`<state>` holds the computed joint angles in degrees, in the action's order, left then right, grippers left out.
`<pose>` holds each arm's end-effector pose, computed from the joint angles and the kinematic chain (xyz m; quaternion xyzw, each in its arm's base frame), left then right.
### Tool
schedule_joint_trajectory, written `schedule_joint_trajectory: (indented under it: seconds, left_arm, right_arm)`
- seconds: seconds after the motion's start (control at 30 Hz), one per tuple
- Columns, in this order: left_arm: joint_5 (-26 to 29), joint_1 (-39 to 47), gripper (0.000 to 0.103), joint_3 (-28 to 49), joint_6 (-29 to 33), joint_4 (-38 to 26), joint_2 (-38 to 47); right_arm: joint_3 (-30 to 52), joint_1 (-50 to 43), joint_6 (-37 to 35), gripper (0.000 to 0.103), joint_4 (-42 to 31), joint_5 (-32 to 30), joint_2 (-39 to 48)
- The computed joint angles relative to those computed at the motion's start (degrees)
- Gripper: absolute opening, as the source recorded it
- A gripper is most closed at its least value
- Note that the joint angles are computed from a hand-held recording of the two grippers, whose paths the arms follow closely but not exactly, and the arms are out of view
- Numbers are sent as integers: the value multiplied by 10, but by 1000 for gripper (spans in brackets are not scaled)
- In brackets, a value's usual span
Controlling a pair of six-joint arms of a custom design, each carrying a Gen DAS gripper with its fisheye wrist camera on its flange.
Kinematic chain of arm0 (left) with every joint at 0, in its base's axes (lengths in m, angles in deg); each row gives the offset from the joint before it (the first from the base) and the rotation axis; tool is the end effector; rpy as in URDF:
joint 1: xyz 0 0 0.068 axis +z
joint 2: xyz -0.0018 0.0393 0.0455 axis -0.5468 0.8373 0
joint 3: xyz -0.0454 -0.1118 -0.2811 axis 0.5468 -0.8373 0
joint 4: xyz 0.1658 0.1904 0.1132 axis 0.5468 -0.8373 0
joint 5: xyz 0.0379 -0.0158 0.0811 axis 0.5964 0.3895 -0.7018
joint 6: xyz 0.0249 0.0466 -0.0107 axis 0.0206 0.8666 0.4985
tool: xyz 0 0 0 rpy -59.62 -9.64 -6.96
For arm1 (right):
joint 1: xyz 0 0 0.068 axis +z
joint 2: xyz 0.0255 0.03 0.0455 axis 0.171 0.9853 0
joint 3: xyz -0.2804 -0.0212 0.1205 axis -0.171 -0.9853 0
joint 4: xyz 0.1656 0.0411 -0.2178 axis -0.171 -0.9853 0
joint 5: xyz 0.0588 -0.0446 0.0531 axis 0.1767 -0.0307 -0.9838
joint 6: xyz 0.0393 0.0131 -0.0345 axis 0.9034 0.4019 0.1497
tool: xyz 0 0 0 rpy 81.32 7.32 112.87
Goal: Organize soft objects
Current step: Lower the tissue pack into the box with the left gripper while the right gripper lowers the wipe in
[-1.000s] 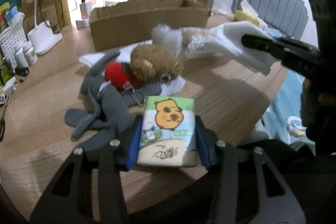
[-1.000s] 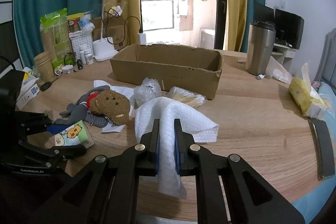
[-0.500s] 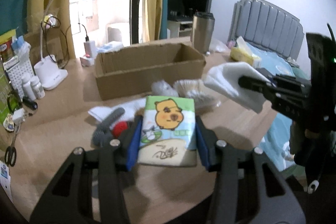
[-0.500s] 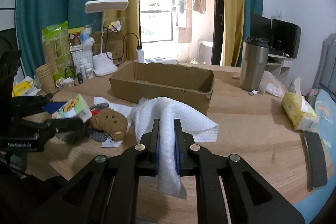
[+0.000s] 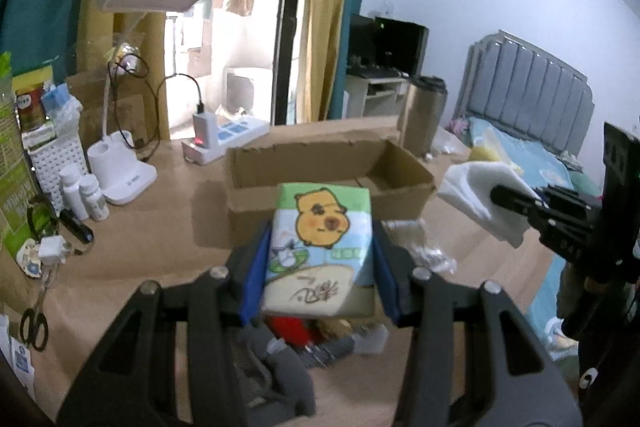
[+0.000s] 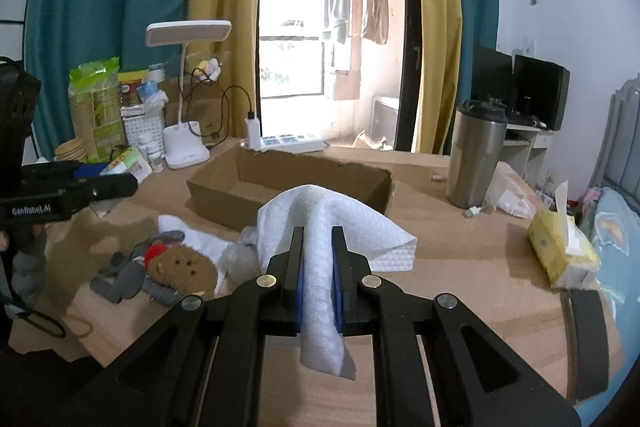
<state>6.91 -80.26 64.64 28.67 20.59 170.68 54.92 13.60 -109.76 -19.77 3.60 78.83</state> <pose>0.1468 -0.1255 0.0767 -0.0603 0.8645 -0.0421 0.4973 0.2258 0.0326 0.0843 -0.3045 0.8036 0.1532 0.4878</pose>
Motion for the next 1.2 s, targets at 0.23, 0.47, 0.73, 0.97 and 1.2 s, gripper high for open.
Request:
schedule_joint_trajectory:
  seconds: [0.23, 0.47, 0.73, 0.97, 1.2]
  left_arm:
    - [51, 89, 48, -13, 62, 66, 2]
    - [113, 162, 48, -4, 99, 116, 30]
    - [168, 219, 48, 31, 135, 131, 68]
    - [219, 264, 49, 70, 162, 109, 78]
    - [240, 288, 49, 111, 182, 103, 112]
  right_arm:
    - [46, 10, 7, 12, -21, 10, 13]
    - [81, 29, 16, 12, -23, 20, 33]
    - [123, 52, 19, 12, -27, 33, 67]
    - [165, 66, 25, 12, -45, 40, 85]
    - [214, 70, 42, 12, -68, 30, 107]
